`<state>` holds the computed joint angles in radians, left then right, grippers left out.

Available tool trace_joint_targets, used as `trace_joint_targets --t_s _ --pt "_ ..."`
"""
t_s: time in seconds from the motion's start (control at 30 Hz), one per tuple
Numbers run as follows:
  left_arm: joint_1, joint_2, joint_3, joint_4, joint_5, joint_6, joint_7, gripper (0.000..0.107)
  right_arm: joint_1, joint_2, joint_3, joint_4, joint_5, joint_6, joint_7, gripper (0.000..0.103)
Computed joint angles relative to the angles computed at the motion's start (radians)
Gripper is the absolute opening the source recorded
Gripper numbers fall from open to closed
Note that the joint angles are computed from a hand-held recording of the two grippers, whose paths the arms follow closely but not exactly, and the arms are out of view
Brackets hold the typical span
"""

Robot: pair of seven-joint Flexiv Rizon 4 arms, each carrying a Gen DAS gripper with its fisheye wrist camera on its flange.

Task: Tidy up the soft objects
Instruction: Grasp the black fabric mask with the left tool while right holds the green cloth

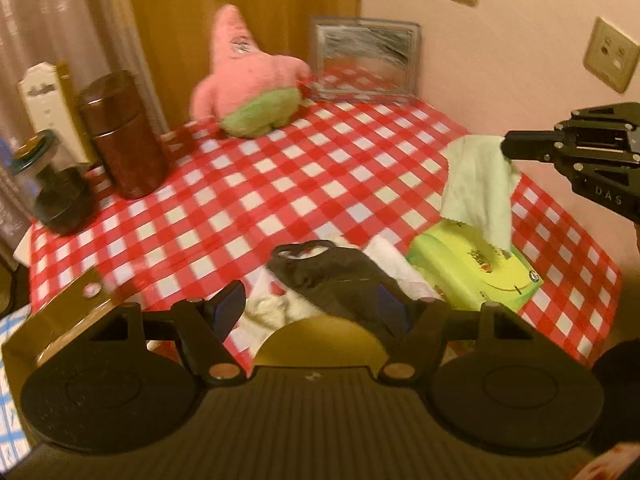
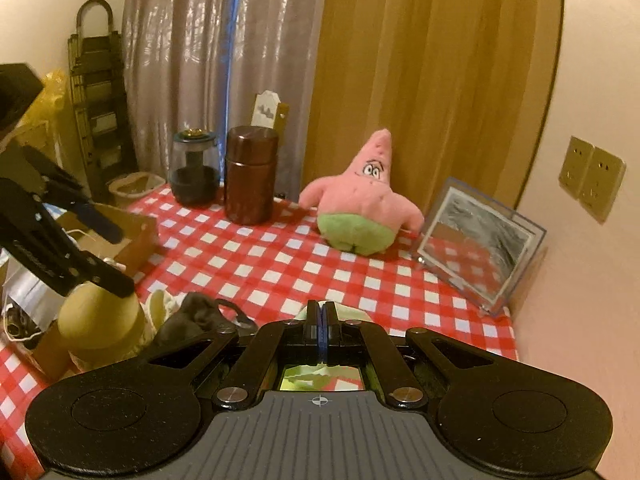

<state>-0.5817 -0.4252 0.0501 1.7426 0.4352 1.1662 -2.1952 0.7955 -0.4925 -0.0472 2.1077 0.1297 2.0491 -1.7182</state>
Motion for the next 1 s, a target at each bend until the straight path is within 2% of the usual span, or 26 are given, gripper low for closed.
trace_joint_targets --t_s 0.1,0.2,0.37,0.43,0.57,0.67,0.73,0.83,1.0 --pt "0.055 -0.047 -0.063 -0.032 -0.082 -0.008 0.130 0.069 -0.015 -0.009 0.009 0.002 -0.004 -0.008 0.011 0.000" --pt "0.103 -0.106 -0.125 -0.082 -0.182 -0.060 0.316 0.066 -0.043 -0.019 0.025 0.004 -0.016 -0.012 0.037 0.000" --pt "0.110 -0.193 -0.145 -0.187 -0.294 -0.209 0.519 0.058 -0.087 -0.034 0.051 0.012 -0.046 -0.013 0.081 0.000" --pt "0.095 -0.226 -0.133 -0.234 -0.311 -0.261 0.551 0.052 -0.102 -0.038 0.061 0.017 -0.059 -0.011 0.099 0.000" --pt "0.080 -0.278 -0.124 -0.310 -0.335 -0.368 0.617 0.047 -0.118 -0.047 0.072 0.025 -0.079 -0.008 0.124 0.000" --pt "0.062 -0.297 -0.102 -0.351 -0.323 -0.432 0.636 0.035 -0.138 -0.055 0.087 0.025 -0.097 -0.006 0.149 0.000" --pt "0.054 -0.304 -0.092 -0.368 -0.313 -0.461 0.636 0.017 -0.146 -0.056 0.092 0.029 -0.105 -0.005 0.162 0.000" --pt "0.049 -0.296 -0.084 -0.363 -0.299 -0.465 0.631 0.005 -0.154 -0.056 0.094 0.030 -0.116 -0.004 0.177 0.000" --pt "0.052 -0.252 -0.085 -0.304 -0.301 -0.378 0.590 0.003 -0.160 -0.041 0.095 0.043 -0.120 0.005 0.192 0.000"
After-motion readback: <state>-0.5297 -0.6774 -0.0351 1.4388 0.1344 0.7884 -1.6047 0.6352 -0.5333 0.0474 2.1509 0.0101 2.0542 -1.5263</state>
